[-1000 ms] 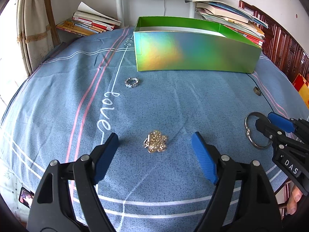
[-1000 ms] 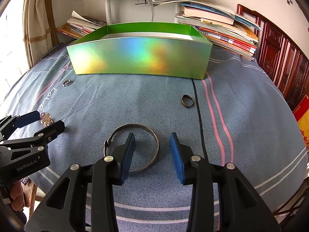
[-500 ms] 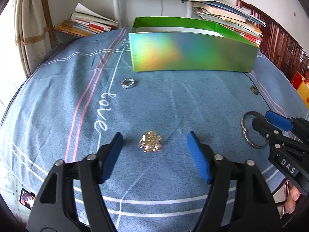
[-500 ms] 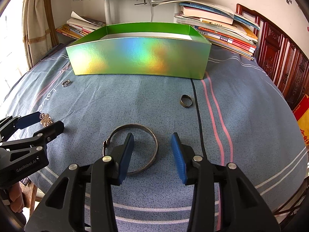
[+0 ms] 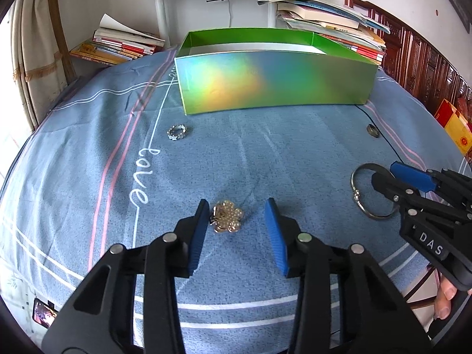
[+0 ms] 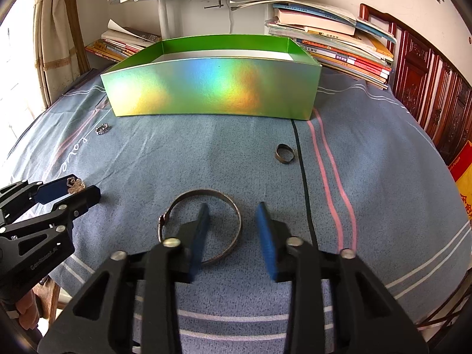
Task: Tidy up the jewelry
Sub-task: 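Position the left gripper around the brooch while the right lowers around the bangle rim, then close the left gripper on the brooch while the right closes on the bangle rim, then carry the brooch and bangle into the green box and open both grippers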
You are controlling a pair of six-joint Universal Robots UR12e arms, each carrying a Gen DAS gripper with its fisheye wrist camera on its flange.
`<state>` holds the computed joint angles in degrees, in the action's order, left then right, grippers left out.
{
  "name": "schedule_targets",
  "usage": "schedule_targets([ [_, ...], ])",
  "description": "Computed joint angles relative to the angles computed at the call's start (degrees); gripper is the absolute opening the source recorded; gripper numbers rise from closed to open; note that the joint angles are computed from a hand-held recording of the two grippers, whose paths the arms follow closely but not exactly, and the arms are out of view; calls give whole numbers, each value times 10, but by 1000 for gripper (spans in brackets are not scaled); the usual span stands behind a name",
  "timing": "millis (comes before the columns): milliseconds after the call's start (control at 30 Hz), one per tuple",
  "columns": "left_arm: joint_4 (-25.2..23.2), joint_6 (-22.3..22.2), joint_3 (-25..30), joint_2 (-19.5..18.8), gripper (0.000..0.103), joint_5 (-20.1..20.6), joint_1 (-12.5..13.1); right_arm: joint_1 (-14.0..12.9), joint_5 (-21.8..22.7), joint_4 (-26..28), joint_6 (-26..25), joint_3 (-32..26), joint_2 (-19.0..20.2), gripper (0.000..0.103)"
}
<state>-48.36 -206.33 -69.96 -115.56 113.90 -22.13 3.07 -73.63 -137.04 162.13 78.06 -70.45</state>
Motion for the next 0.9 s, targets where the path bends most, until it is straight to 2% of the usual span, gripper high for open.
schedule_targets([
  [133, 0, 0, 0, 0, 38, 0, 0, 0, 1, 3, -3, 1, -2, 12],
  [233, 0, 2, 1, 0, 33, -2, -1, -1, 2, 5, 0, 3, -4, 9],
  [367, 2, 14, 3, -3, 24, 1, -4, -1, 2, 3, 0, 6, -5, 8],
  [633, -2, 24, 5, -3, 22, 5, -6, -3, 7, 3, 5, 7, -5, 7],
  [900, -5, 14, 2, 2, 22, -10, -2, -8, 9, -10, 19, 10, -9, 6],
])
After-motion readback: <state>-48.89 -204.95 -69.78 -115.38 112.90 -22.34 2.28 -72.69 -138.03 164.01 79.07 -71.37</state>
